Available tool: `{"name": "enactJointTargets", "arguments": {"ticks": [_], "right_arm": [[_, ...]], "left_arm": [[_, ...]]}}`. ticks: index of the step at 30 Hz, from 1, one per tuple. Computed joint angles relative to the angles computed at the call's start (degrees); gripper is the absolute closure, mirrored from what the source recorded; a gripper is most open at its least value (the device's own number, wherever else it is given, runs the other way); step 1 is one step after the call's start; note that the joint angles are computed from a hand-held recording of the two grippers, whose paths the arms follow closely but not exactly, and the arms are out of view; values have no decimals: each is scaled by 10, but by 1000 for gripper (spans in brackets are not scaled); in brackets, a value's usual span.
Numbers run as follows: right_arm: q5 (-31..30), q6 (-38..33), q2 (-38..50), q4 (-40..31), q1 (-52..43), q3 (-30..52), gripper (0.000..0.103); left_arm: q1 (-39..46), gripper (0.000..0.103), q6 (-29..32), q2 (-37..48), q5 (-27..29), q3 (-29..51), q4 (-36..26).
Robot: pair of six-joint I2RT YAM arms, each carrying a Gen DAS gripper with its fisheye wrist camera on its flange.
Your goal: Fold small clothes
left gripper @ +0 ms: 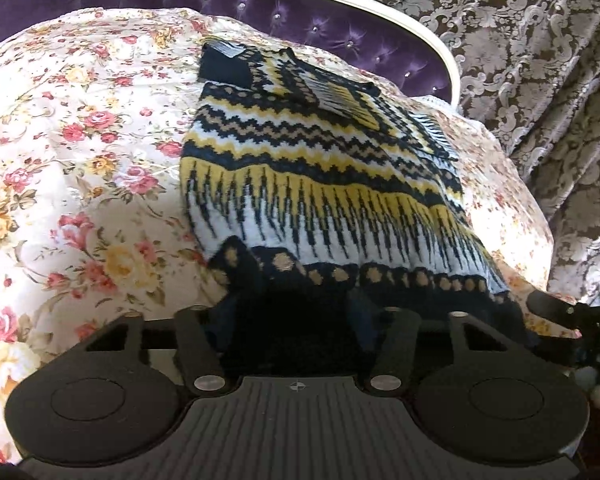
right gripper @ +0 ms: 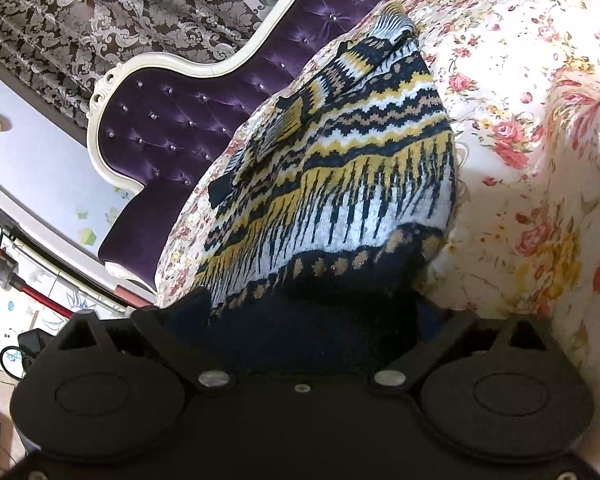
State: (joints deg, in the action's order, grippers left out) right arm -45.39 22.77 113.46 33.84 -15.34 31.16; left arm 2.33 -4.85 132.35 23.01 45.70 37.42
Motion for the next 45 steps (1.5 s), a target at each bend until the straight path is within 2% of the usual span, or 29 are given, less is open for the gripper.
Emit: {"name": "enactJointTargets", "arguments": {"ticks": [2, 3, 4, 5, 7, 13, 20, 29, 38, 45], "right_arm": [[10, -14, -7, -16, 4, 2, 40], [15, -24, -10, -30, 7, 6, 46], [23, -31, -14, -45, 10, 10, 56], [31, -38, -18, -56, 13, 12, 68], [45, -41, -24, -56, 15, 9, 86], [8, -36, -43, -61, -6, 16, 87], [-28, -10, -70, -79, -16, 56, 87], [-54, 20, -53, -91, -12, 151, 87], [-63, 26, -7, -114, 2, 284, 87], [-40, 62, 97, -115, 14, 429, 87]], "left_arm": [[0, 71, 3, 0, -10, 1, -1], [1, 81, 5, 2, -12, 1, 1], [3, 87, 5, 3, -14, 1, 3], [6, 87, 2, 3, -11, -1, 9], [13, 91, -12, 2, -2, -11, 29], [21, 92, -38, -29, 20, -32, 52], [38, 96, -68, -87, 70, -22, 31], [40, 97, -86, -117, 90, 27, 4], [35, 97, -85, -122, 102, 124, -49], [18, 97, -96, -49, 75, 274, -92]]}}
